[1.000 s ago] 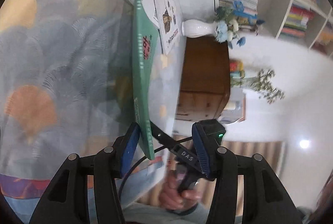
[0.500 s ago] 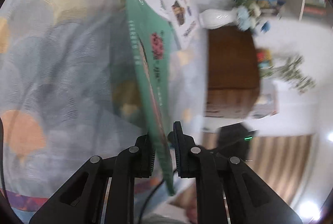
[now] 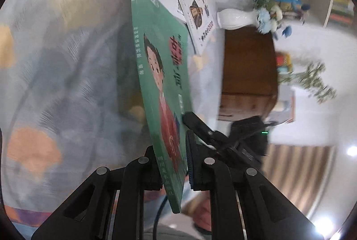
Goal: Organize books
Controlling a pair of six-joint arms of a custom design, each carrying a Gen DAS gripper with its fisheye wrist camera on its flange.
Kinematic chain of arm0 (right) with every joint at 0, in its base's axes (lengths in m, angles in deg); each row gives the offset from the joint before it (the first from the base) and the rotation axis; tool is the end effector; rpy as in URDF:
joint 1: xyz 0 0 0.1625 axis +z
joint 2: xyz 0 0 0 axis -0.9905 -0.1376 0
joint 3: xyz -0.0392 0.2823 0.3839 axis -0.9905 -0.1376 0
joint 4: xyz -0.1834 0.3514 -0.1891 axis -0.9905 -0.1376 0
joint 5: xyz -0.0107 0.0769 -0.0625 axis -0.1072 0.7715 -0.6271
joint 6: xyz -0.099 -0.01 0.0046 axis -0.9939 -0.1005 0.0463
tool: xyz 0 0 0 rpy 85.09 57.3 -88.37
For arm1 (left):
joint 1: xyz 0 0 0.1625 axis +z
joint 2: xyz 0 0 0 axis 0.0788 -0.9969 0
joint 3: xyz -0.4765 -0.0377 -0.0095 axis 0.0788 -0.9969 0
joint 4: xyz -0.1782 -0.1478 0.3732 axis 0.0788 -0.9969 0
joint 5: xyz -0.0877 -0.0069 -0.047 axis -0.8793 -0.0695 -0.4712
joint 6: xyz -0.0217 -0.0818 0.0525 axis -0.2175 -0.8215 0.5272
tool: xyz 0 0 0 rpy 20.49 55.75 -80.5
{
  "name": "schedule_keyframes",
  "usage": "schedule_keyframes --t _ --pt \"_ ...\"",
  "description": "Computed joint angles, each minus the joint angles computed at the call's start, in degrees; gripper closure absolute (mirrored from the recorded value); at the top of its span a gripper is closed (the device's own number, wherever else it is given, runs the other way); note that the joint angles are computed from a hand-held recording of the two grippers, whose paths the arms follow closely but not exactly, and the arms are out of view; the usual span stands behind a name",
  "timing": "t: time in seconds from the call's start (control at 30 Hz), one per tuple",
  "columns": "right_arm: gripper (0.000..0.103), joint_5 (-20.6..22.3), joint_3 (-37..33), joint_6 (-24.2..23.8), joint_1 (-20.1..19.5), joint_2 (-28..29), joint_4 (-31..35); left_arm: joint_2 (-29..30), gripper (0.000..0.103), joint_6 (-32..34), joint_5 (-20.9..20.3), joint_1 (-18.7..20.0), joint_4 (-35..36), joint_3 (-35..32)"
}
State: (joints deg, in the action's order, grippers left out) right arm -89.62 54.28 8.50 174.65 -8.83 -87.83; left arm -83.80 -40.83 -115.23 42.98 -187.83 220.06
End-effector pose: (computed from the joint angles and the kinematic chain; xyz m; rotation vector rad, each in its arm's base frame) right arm 0.1601 -0.4488 0.0939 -0.0123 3.0716 -0.0909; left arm -0.0984 -0.3340 0.1863 0.5251 -2.8350 0.5975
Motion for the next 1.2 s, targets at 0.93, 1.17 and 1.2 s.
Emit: schedule_keyframes --t 0.93,1.17,1.2 --pt "0.063 -14.94 -21.47 -2.21 35.74 22.49 -11.15 -46.73 0.087 24.25 20.04 1.57 56.24 -16.78" --pt "0.062 -16.37 -33.49 2.36 37.66 33.94 -5.95 -39.99 0.087 39.60 9.23 22.33 47.95 -21.29" --pt "0.062 -16.77 -34.68 3.01 37.80 34.74 -5.31 -38.78 0.087 40.98 7.64 24.52 46.64 -21.77"
